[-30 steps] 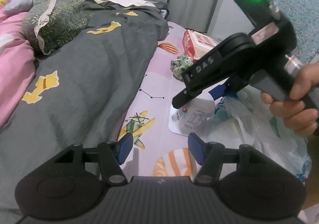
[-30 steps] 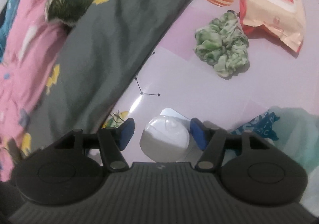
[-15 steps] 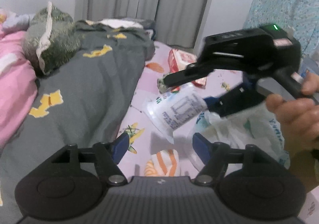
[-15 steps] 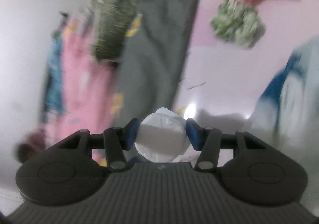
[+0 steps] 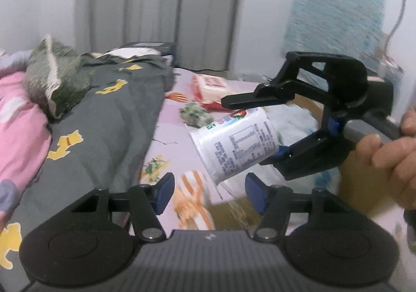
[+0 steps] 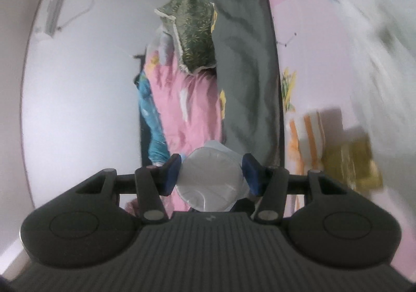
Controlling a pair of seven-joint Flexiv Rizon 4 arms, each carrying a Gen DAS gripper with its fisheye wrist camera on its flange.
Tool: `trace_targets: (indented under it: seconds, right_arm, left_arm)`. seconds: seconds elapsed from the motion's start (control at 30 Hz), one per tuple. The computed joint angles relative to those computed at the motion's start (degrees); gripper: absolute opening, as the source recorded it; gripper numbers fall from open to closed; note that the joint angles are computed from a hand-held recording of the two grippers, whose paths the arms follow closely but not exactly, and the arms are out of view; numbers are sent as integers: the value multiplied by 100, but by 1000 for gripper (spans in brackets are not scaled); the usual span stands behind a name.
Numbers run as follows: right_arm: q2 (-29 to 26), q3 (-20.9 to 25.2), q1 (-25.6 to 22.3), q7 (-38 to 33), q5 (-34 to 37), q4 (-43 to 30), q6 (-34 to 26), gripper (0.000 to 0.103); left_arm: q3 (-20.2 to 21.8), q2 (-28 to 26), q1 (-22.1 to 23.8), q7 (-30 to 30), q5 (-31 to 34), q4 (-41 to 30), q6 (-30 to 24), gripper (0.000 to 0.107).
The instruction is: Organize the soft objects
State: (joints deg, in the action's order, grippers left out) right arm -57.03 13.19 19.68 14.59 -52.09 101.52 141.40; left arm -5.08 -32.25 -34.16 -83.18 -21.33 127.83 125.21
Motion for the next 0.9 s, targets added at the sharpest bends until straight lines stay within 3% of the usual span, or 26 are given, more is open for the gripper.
trace_targets:
  seconds: [0.17, 0.3, 0.37, 0.43, 0.47, 0.63, 0.8, 0.9]
  right_arm:
    - [465, 98, 439, -965, 1504, 1178, 382, 51]
    - [364, 344, 934, -1510, 3001, 1749, 902, 51]
    - [547, 174, 1374, -1951, 3688, 1934, 618, 52]
    - [652, 124, 1614, -2214, 4101, 1963, 334, 52]
    - [638, 147, 1693, -2287, 4294, 1931, 286, 52]
    - [591, 276, 1727, -2392, 4530, 1873, 17, 51]
    - [795, 40, 2160, -2809, 5159, 1832, -481, 54]
    - [1081, -237, 2617, -3212, 5781, 1948, -948, 55]
  left_arm:
    - [-11, 49, -261, 220, -2, 294, 0, 63]
    - [-208, -48, -184, 109, 215, 336, -271, 54]
    - [-131, -171, -279, 6, 321, 247, -397, 49]
    - [148, -284, -795, 363, -347, 163, -466, 48]
    - [282, -329, -892, 324, -319, 127, -489, 48]
    - [-198, -375, -117, -72, 304, 199, -585, 44]
    - [-274, -514, 66, -238, 652, 119, -773, 41]
    - [-130, -548, -89, -221, 725, 101, -702, 36]
